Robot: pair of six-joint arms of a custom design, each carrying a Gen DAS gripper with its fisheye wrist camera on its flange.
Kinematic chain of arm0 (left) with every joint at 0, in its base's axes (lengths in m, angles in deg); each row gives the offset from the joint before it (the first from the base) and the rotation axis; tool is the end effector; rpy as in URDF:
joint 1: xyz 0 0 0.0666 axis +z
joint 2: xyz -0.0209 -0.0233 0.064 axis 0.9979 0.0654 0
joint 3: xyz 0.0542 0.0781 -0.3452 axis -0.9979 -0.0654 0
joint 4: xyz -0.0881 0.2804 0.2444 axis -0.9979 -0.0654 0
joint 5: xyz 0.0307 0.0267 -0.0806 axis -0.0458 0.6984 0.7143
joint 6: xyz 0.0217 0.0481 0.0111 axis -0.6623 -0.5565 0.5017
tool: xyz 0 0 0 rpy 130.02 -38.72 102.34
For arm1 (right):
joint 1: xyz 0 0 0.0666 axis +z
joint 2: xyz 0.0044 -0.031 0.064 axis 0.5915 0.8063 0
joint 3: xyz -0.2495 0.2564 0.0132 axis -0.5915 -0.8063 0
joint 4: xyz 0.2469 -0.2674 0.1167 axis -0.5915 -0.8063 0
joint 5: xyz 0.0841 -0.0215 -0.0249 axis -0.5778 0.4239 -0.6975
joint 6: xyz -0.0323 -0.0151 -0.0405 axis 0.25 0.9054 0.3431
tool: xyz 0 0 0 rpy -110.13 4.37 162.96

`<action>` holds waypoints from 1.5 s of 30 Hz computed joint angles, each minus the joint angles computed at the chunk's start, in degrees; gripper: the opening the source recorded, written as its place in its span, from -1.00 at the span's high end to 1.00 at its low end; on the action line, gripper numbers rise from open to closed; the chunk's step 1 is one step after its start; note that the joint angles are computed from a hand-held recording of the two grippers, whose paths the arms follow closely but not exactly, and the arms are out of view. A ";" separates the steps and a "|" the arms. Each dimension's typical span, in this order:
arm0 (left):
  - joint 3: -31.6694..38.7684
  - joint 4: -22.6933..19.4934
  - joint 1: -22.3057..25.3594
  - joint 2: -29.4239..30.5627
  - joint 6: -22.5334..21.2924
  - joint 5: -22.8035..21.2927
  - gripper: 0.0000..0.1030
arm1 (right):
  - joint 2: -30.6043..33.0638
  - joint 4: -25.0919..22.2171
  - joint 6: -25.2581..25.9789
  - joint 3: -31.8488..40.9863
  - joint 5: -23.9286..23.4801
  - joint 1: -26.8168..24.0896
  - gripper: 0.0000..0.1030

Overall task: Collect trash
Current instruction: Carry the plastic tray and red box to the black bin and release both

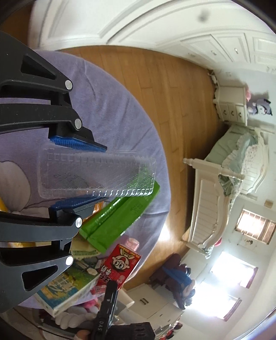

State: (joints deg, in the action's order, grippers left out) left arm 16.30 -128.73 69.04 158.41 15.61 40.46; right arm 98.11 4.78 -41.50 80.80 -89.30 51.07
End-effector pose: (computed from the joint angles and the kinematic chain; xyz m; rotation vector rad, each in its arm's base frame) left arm 0.3968 -0.1209 0.3820 -0.1931 2.3883 -0.2716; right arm 0.4945 0.1476 0.3933 -0.5481 2.5062 0.7141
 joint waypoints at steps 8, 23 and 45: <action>1.95 0.43 -12.26 -6.07 1.77 -3.28 0.24 | -22.44 17.56 -5.46 -19.92 12.18 0.10 0.36; 21.04 9.16 -32.98 22.96 6.56 11.01 0.24 | -50.60 24.74 -8.61 -50.78 26.94 -21.17 0.35; 45.25 -2.46 -36.38 44.73 2.57 11.99 -0.19 | -44.08 26.94 -8.39 -57.56 15.52 -35.33 0.25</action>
State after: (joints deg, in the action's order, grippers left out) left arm 61.54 -131.19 32.66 203.14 18.18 52.46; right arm 54.03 31.72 -49.89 23.24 -73.78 15.74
